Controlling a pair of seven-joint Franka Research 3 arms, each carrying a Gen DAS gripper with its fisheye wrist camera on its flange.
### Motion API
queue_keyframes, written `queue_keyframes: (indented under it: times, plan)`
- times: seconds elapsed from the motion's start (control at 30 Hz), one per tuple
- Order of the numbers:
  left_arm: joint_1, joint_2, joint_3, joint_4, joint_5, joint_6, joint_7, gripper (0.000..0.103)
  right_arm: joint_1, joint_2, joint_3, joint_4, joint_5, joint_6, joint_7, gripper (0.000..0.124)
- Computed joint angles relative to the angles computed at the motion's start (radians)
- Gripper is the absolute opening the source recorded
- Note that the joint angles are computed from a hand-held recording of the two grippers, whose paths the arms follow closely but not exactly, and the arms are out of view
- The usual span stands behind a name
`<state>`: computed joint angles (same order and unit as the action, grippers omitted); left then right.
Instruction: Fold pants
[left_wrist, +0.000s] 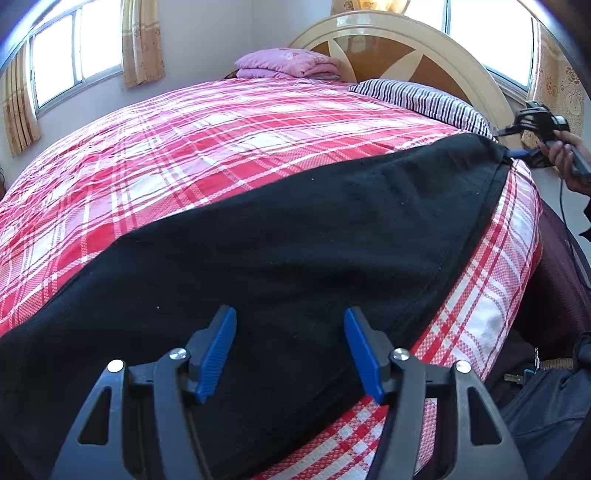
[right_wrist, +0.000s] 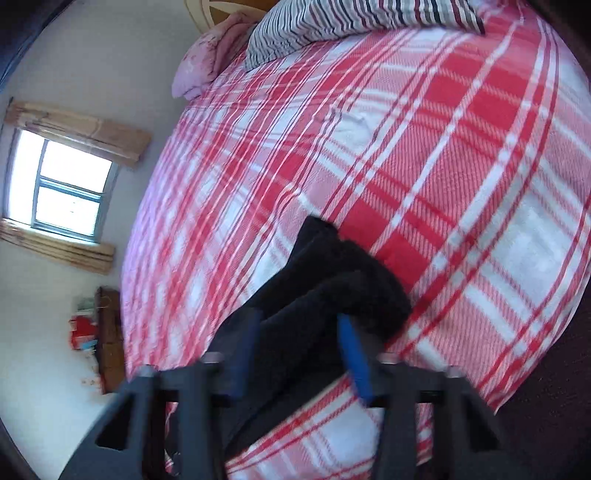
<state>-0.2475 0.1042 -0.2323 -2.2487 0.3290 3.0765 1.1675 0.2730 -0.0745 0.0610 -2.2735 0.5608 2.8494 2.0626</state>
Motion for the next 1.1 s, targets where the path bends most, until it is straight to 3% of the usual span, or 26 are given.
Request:
queue_keyframes:
  times: [0.07,0.13,0.2,0.3,0.37,0.4,0.47,0.5,0.57,0.63,0.7,0.77,0.9,0.93,0.97,1.1]
  plan:
    - [0.0,0.002,0.0,0.0,0.001,0.004,-0.001,0.065,-0.025,0.012,0.012,0.014,-0.15,0.02,0.126,0.016]
    - [0.001,0.003,0.0,-0.001,0.002,0.008,0.001,0.066,-0.04,0.027,0.019,0.044,-0.285,0.041,0.2,0.002]
    - [-0.005,0.005,0.005,0.002,0.014,0.006,-0.008,0.067,-0.05,0.049,0.02,0.09,-0.423,0.048,0.288,0.001]
    - [-0.012,0.005,0.013,0.005,0.037,0.001,-0.032,0.067,-0.034,0.081,0.012,0.162,-0.403,0.011,0.236,0.001]
    - [-0.002,0.004,0.003,0.0,0.015,0.007,-0.021,0.067,-0.021,0.086,0.018,0.183,-0.222,-0.019,0.083,0.002]
    - [0.002,0.004,-0.001,-0.003,0.007,0.015,-0.016,0.067,-0.013,0.072,0.018,0.17,-0.221,-0.024,0.089,0.006]
    - [-0.005,0.006,0.01,-0.004,0.025,0.023,-0.03,0.067,-0.001,0.03,0.022,0.112,-0.258,0.018,0.133,0.058]
    - [-0.01,0.007,0.016,-0.003,0.039,0.023,-0.039,0.067,0.014,0.007,0.023,0.078,-0.194,0.041,0.088,0.085]
    - [-0.013,0.006,0.019,-0.003,0.052,0.024,-0.05,0.067,0.031,-0.041,0.028,0.01,-0.13,0.083,0.074,0.085]
    - [0.002,0.006,0.002,-0.006,0.025,0.027,-0.025,0.067,0.017,-0.068,0.05,-0.029,-0.188,0.09,0.128,0.085]
    - [0.005,0.006,-0.002,-0.006,0.014,0.028,-0.014,0.067,0.007,-0.074,0.057,-0.05,-0.218,0.086,0.17,0.079]
    - [0.0,0.005,0.005,-0.007,0.022,0.031,-0.025,0.067,0.047,-0.055,0.023,-0.047,-0.124,0.068,0.09,0.063]
    - [-0.005,0.006,0.012,-0.009,0.037,0.038,-0.042,0.067,0.037,0.026,0.014,0.004,-0.093,0.051,0.069,0.035]
    - [-0.001,0.006,0.008,-0.009,0.031,0.039,-0.036,0.067,0.02,0.045,0.017,0.022,-0.183,0.046,0.141,0.016]
    - [0.002,0.006,0.004,-0.008,0.025,0.038,-0.029,0.067,0.01,0.061,0.016,0.04,-0.247,0.041,0.187,0.007]
    - [0.003,0.007,0.002,-0.007,0.019,0.036,-0.023,0.067,0.011,0.134,-0.006,0.17,-0.477,0.027,0.282,0.003]
